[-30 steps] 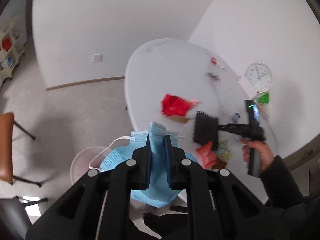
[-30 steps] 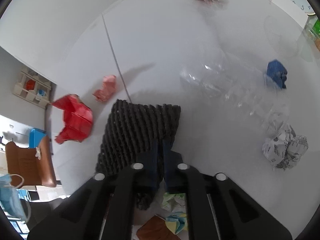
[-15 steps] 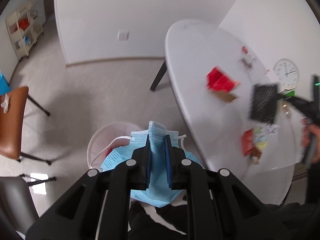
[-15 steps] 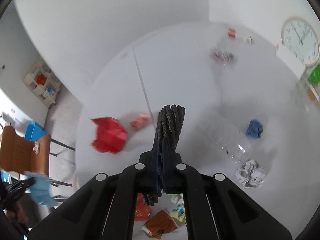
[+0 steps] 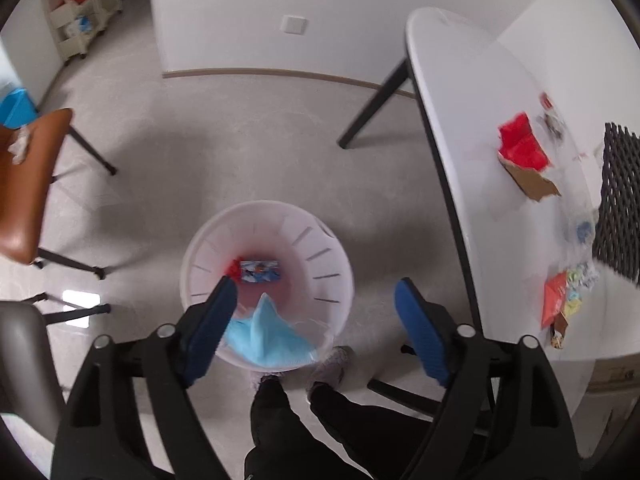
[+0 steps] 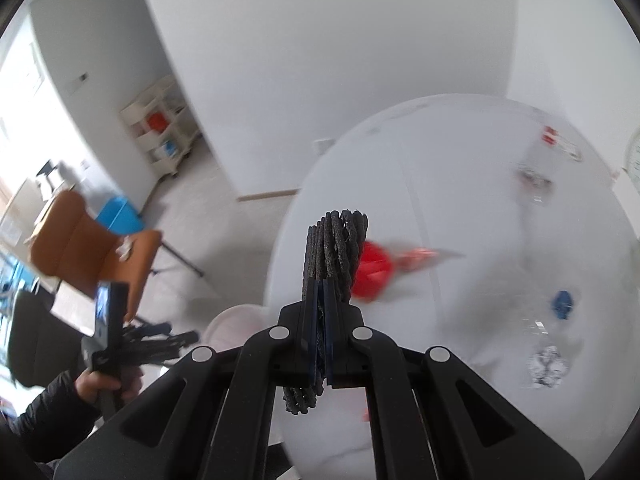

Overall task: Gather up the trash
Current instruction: 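Drop the mask and the black sponge into the wastebasket with both grippers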

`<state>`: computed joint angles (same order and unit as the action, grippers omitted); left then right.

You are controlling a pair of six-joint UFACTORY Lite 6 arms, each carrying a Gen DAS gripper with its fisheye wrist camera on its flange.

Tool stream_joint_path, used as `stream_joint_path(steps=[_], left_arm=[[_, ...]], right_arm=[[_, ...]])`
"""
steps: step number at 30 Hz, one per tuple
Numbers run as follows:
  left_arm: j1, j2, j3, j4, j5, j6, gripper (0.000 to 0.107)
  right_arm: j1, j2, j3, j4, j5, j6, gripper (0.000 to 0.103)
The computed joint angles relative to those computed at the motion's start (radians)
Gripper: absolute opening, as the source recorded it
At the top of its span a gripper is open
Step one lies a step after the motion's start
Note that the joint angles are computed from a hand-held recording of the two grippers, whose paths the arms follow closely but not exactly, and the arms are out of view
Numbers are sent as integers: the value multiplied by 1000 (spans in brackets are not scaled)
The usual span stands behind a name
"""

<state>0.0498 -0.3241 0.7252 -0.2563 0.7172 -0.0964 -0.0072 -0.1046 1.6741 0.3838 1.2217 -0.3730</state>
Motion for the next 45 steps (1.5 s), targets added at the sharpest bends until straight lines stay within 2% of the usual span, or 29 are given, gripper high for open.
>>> stream_joint_path(steps=[3,6,12,20,21,22,23,24,25,27,30,34,40,45], left_arm=[[10,-74,23,118,64,-129,89],[47,-195,61,208,176,-206,95],[194,-324,151,229,345,-125,95],[353,-386,216,156,451,-42,95],[359,-392,213,153,455,-41,95],[370,-398,211,147,461,-35,95],[381,-401,211,142,466,-27,95],[392,-402,212,138,471,-18,95],[401,-402,212,133,477,-12,95],[401,-398,218,129,480,-16,95],[385,-390,228,128,478,-29,95],[290,-361,264,170,463,-108,95],[79,-316,324,275,440,-268,95],[-49,-244,380,314,415,-340,95]], right_arm=[[128,-26,-54,-23,-34,47,3],[250,-36,-112,-37,-76,85,3],[466,18,-185,-78,-159,159,3],[636,160,-251,-71,-276,172,6],[650,188,-251,-65,-292,161,15],[658,206,-247,-62,-297,152,34],[671,222,-245,-70,-304,155,46],[687,226,-251,-105,-327,183,67],[697,219,-263,-131,-351,205,79],[705,206,-269,-171,-366,239,84],[660,160,-273,-140,-332,218,95],[553,81,-251,-86,-270,190,99],[319,-84,-261,-49,-161,139,100],[61,-186,-299,-16,-71,35,100]])
